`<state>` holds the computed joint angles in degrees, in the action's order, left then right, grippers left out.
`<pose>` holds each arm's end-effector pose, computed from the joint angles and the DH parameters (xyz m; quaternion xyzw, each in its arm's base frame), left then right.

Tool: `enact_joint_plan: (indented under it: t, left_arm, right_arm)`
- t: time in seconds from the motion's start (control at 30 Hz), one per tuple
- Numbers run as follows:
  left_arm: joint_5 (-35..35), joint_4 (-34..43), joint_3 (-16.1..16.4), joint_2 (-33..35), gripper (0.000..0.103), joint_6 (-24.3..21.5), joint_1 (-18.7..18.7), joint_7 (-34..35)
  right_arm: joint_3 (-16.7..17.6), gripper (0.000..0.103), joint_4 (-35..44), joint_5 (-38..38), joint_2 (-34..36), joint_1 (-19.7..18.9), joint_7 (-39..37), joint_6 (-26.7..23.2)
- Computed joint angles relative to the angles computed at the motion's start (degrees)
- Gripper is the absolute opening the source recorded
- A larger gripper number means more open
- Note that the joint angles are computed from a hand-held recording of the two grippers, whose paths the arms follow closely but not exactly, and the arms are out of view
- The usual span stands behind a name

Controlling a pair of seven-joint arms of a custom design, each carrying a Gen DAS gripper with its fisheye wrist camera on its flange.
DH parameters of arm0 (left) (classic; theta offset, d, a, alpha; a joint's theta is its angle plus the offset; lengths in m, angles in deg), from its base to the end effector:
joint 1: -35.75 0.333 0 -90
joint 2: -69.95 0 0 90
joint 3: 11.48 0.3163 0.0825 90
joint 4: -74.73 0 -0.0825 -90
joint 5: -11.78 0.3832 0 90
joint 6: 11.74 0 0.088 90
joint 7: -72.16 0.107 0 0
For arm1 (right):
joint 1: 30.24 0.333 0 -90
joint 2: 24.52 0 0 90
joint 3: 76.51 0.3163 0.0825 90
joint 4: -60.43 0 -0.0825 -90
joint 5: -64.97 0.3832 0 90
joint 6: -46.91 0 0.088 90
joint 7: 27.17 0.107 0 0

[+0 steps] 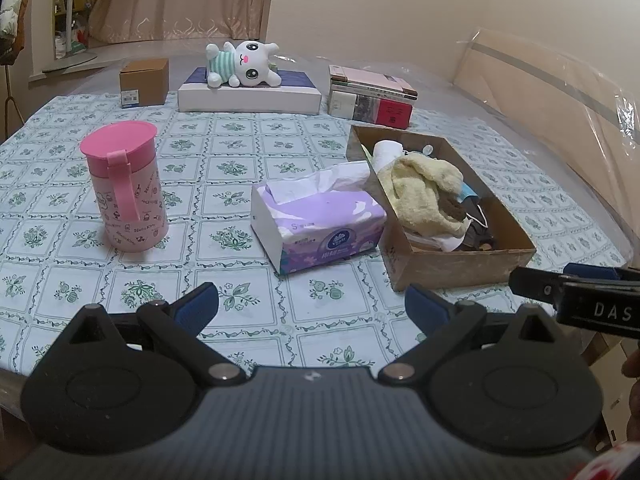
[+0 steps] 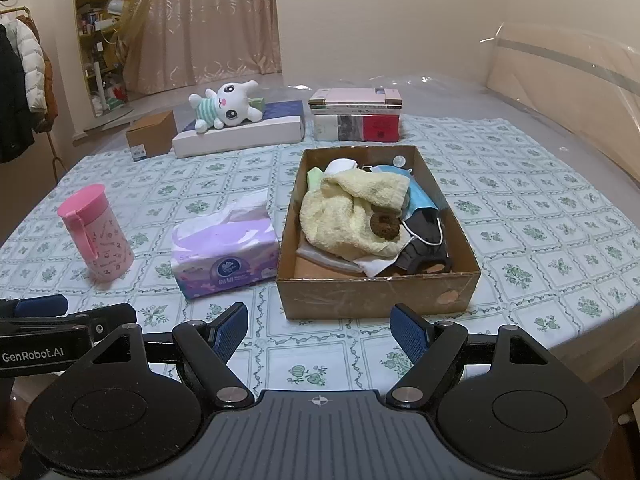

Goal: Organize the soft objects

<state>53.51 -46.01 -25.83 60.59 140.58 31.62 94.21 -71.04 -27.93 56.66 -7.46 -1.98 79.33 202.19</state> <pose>0.5153 -0.1999 0.5621 -0.7329 0.5300 -0.3103 0.2926 0.5858 0.3852 0.5877 -0.7517 0.5053 -0.1843 0.3816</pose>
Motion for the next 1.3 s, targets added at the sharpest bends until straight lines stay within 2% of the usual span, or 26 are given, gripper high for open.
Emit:
enact_joint_plan:
  t: [1.3]
  left_arm:
    - [0.49, 0.3, 0.03, 0.15, 0.099, -0.1, -0.06, -0.45]
  right_arm:
    - [-0.32, 0.078, 0.65, -0.74, 0.33, 0.14, 0.44, -0.29]
